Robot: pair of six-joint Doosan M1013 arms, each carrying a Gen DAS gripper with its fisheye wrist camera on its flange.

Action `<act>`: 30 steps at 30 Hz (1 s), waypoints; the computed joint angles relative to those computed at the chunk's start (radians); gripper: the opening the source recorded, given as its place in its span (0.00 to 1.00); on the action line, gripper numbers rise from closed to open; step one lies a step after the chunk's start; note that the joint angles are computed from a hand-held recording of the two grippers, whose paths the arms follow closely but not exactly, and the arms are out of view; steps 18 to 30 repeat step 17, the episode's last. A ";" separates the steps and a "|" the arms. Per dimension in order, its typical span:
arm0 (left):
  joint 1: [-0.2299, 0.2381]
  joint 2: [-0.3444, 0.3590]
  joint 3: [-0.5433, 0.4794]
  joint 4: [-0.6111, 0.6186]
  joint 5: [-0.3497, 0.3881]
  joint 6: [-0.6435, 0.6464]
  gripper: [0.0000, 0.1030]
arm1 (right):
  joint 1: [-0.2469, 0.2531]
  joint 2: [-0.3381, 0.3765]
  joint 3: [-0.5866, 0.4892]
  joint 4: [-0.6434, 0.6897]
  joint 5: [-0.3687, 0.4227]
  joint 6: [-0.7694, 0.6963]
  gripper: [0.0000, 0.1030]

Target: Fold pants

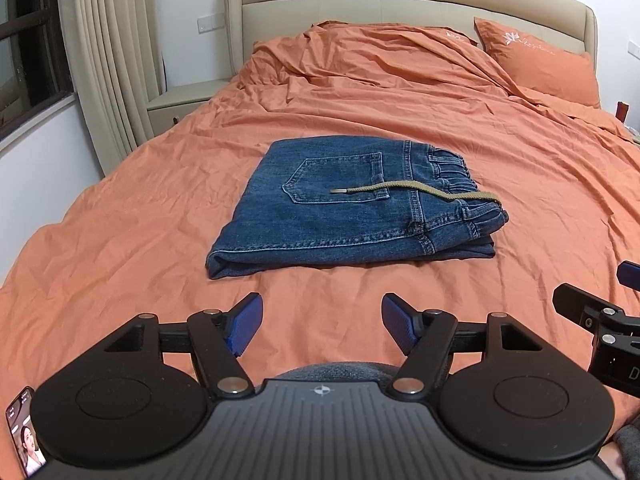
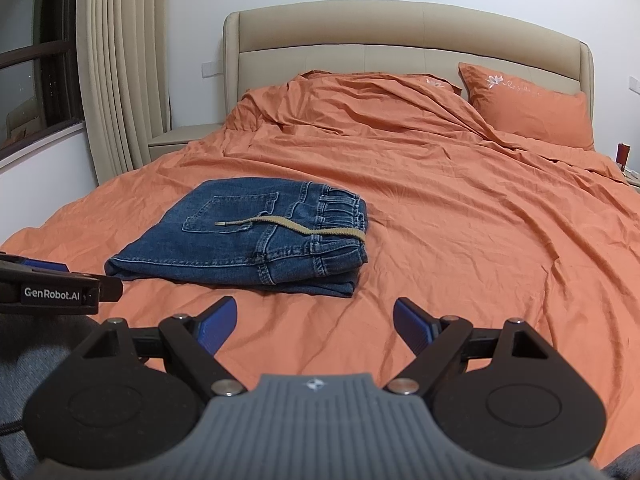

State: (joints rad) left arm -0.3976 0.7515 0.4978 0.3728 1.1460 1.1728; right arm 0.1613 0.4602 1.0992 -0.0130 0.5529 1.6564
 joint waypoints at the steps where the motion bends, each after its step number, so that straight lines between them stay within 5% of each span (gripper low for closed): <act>1: -0.001 0.000 -0.001 0.000 0.001 -0.001 0.78 | 0.000 0.000 0.000 0.002 0.001 -0.003 0.79; 30: -0.001 -0.006 0.015 -0.001 -0.017 0.024 0.79 | 0.002 -0.001 0.000 0.003 0.006 -0.008 0.79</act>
